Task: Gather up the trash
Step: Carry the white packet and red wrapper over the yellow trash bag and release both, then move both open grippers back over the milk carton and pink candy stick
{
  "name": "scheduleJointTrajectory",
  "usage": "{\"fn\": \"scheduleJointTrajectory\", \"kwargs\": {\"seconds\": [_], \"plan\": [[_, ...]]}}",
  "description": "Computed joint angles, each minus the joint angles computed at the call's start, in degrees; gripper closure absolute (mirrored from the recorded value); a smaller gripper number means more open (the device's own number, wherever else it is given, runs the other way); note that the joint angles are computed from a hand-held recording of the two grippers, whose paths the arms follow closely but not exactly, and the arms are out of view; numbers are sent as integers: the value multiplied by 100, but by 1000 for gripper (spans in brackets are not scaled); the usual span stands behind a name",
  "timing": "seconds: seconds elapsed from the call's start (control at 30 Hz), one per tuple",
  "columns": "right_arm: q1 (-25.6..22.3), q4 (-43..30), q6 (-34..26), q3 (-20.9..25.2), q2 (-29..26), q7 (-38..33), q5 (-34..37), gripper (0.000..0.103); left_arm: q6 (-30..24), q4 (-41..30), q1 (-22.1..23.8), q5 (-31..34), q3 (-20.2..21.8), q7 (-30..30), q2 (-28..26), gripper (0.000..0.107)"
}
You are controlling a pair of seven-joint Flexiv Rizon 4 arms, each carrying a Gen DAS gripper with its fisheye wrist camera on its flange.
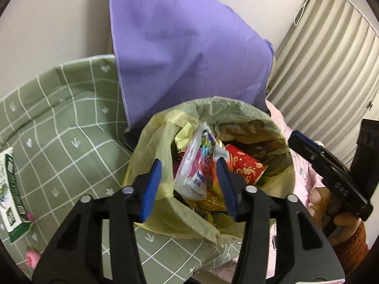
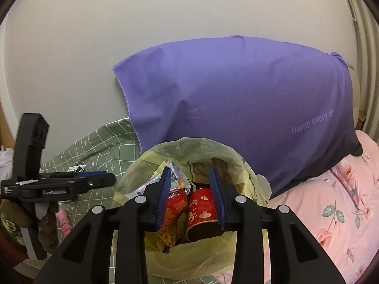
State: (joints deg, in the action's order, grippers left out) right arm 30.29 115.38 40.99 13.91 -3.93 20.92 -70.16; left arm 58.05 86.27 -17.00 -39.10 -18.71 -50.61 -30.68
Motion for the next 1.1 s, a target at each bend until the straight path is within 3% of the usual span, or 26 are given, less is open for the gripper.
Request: {"fn": "scheduleJointTrajectory", "kwargs": {"seconds": [0.2,0.5,0.67,0.93,1.0,1.1], "plan": [[163,-232,-116,29,-150,-29,-84,70,931,735,166,-329,61,288,494,57],[583,-960,115,-137,-824,-355,-84,70,1488,1747,597,-157,619,-442,1044,56],[828,-1417,412,-355,-1267,-519,-86,70,1688,1907,821,199,935,-1019,1034,55],[1125,-1796,832,-616,-1788,-446,250,70,1093,1060,1136,752,972,-1404,318,48],[1182,-1887,917,-641,-1936,-649,444,70,850,558,1025,1085,1144,-1808,-28,42],[1249,-1997,965,-659,-2098,-1144,847,70,276,-377,794,1692,1477,-2478,-607,42]]}}
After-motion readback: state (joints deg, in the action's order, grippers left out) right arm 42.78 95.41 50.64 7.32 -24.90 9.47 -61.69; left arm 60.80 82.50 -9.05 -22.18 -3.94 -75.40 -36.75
